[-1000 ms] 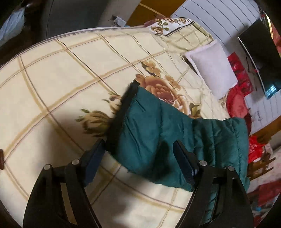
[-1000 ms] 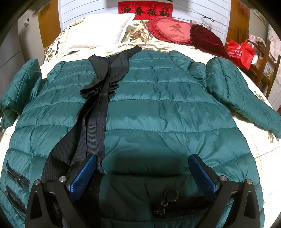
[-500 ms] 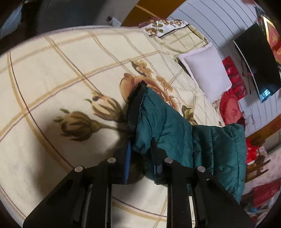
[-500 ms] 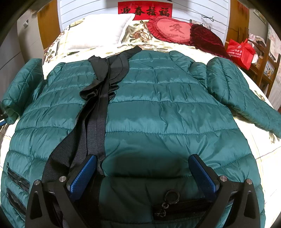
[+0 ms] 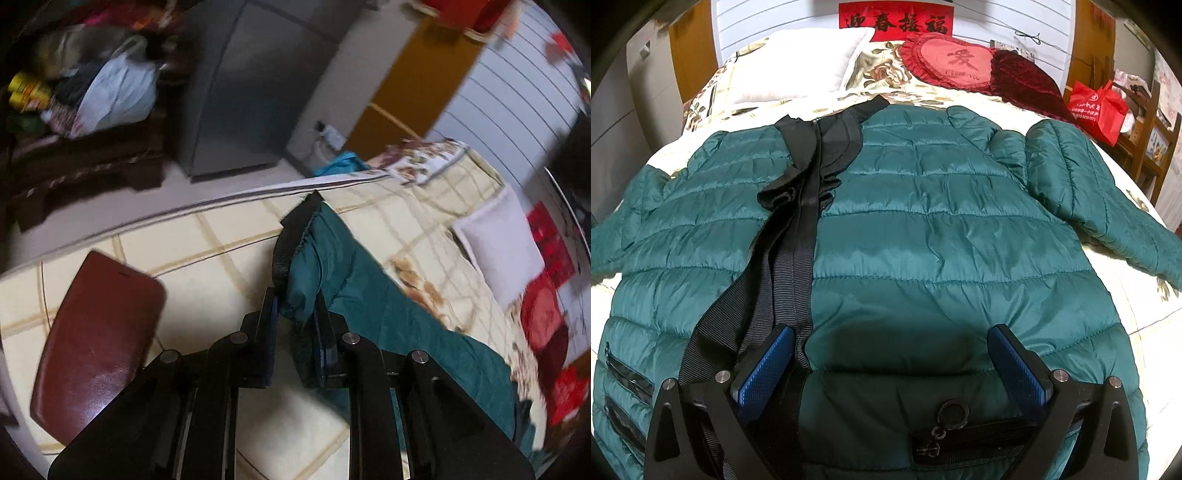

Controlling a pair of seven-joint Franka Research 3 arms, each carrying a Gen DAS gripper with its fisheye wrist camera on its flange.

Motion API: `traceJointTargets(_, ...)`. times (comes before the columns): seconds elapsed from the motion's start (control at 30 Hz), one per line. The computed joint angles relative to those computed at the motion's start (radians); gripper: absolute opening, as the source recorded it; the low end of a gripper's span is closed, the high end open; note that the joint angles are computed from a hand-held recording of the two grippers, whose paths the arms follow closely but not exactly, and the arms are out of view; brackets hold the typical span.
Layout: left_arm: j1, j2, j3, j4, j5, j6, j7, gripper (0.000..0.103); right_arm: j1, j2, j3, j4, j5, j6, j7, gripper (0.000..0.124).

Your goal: Fold large clothes

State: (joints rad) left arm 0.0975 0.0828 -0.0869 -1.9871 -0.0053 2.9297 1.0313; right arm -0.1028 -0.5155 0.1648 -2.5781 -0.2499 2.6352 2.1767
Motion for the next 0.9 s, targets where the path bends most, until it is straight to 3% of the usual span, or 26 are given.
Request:
traceJointTargets(0.07, 0.003, -0.018, -0.046, -0.002, -0.122, 0.017, 0.142, 0.015, 0.003, -0.004, -0.005, -0.001, 0.005, -0.005, -0.002, 0.103)
traceJointTargets(0.23, -0.076, -0.059, -0.159, 0.057, -0.665, 0.02, 0.737, 0.015, -0.081, -0.155, 0.025, -0.055, -0.028, -0.031, 0.116, 0.103)
traceJointTargets(0.3, -0.127, -0.061, -0.174, 0.1, -0.786, -0.003, 0.87, 0.015, -0.154, -0.234, 0.072, -0.078, -0.079, -0.084, 0.177, 0.103)
traceJointTargets(0.4, -0.21, -0.045, -0.195, 0.172, -0.892, -0.057, 0.966, 0.015, -0.171, -0.265, 0.069, -0.088, -0.109, -0.15, 0.179, 0.103)
traceJointTargets(0.47, -0.267, -0.008, -0.213, 0.233, -0.903, -0.096, 0.972, 0.015, -0.15, -0.259, 0.04, -0.091, -0.104, -0.173, 0.146, 0.103)
traceJointTargets(0.67, -0.411, 0.188, -0.265, 0.441, -0.579, -0.142, 0.768, 0.015, -0.115, -0.287, -0.005, -0.118, -0.079, -0.207, 0.072, 0.103)
traceJointTargets(0.9, -0.471, 0.385, -0.364, 0.616, -0.434, -0.223, 0.663, 0.015, -0.11, -0.317, -0.069, -0.15, -0.008, -0.244, -0.015, 0.103)
